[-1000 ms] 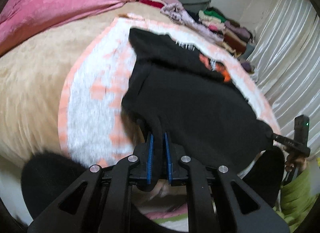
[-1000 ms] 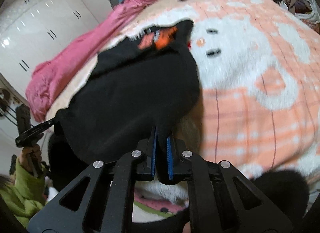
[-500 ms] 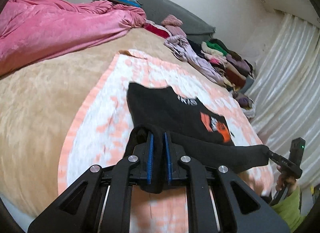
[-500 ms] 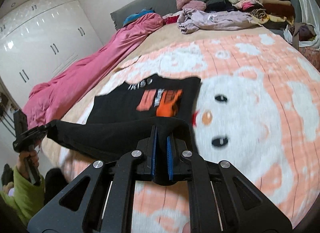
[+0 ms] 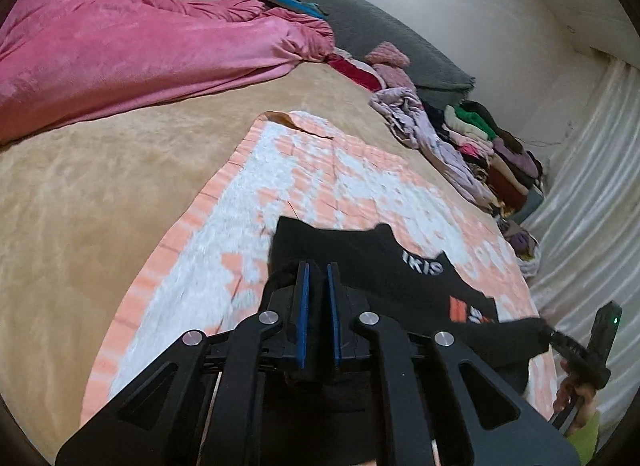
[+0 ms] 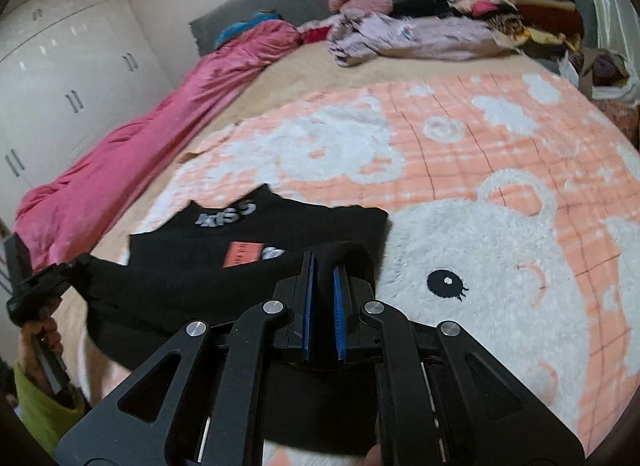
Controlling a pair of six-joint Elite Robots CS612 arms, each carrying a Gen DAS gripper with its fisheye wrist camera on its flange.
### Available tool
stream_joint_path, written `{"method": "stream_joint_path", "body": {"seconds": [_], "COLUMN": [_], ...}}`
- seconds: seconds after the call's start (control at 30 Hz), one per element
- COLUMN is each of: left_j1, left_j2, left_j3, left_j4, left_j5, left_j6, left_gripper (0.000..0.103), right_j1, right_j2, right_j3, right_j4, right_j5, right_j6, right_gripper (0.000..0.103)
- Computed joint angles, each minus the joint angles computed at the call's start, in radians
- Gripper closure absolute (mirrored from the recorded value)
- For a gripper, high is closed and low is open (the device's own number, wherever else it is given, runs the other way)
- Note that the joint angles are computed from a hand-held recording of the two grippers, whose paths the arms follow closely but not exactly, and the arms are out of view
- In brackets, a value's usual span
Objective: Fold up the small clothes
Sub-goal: 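Grasp the hem with the left tool while the right tool lifts it toward the collar, then lay the hem over the collar and open both tools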
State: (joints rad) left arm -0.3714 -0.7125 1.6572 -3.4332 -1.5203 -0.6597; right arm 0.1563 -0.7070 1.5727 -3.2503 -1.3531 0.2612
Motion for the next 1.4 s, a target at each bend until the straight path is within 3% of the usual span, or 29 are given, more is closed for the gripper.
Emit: {"method": "stream_joint_path", "body": {"seconds": [0.13, 0.27, 0.3, 0.33, 0.37, 0.4, 0.5, 0.6, 0.63, 0.73, 0.83, 0.93, 1.13, 1.4], "left_j1": [0.002, 0.001, 0.001, 0.002, 0.003, 0.001, -0.013, -0.03, -0.038, -0.054, -0.074, -0.089, -0.108, -0.101], "left_j2": [0.035, 0.05, 0.049, 0.046, 0.04, 0.035, 0.013, -0.011, -0.016, -0.027, -0.031, -0.025, -0.003, 0.015], "left_j3": [-0.048, -0.049, -0.046, -0.04, -0.032, -0.026, 0.006, 0.039, 0.048, 0.063, 0.074, 0.079, 0.063, 0.019], "left_j4": [0.033, -0.001, -0.004, -0.011, -0.025, -0.041, -0.087, -0.106, -0.114, -0.113, -0.069, -0.019, 0.091, 0.092], "left_j5": [0.041, 0.076, 0.081, 0.079, 0.074, 0.081, 0.091, 0.064, 0.049, -0.056, -0.118, -0.155, -0.099, 0.01], "left_j6": [-0.009, 0.003, 0.002, -0.002, 0.002, 0.014, 0.073, 0.152, 0.176, 0.234, 0.294, 0.341, 0.392, 0.394], "left_gripper": [0.098, 0.098, 0.098, 0.098, 0.098, 0.098, 0.097, 0.09, 0.084, 0.079, 0.079, 0.079, 0.079, 0.078], "right_j1": [-0.006, -0.021, -0.023, -0.019, -0.013, -0.01, -0.011, -0.005, 0.0, 0.025, 0.054, 0.071, 0.088, 0.088], "right_j2": [0.034, 0.041, 0.039, 0.034, 0.026, 0.022, 0.004, -0.01, -0.019, -0.036, -0.036, -0.025, -0.006, 0.012], "right_j3": [-0.026, -0.02, -0.014, -0.008, 0.0, 0.008, 0.04, 0.057, 0.065, 0.066, 0.054, 0.035, 0.01, -0.005], "right_j4": [0.042, 0.032, 0.018, 0.011, 0.0, -0.018, -0.079, -0.103, -0.089, -0.018, 0.053, 0.14, 0.201, 0.139], "right_j5": [-0.008, 0.039, 0.044, 0.017, -0.03, -0.059, -0.075, -0.039, 0.005, 0.081, 0.105, 0.105, 0.043, 0.017], "right_j6": [0.026, 0.057, 0.061, 0.061, 0.055, 0.048, 0.039, -0.022, -0.072, -0.241, -0.375, -0.42, -0.44, -0.404], "right_gripper": [0.099, 0.097, 0.092, 0.073, 0.063, 0.06, 0.06, 0.06, 0.06, 0.06, 0.063, 0.068, 0.069, 0.069]}}
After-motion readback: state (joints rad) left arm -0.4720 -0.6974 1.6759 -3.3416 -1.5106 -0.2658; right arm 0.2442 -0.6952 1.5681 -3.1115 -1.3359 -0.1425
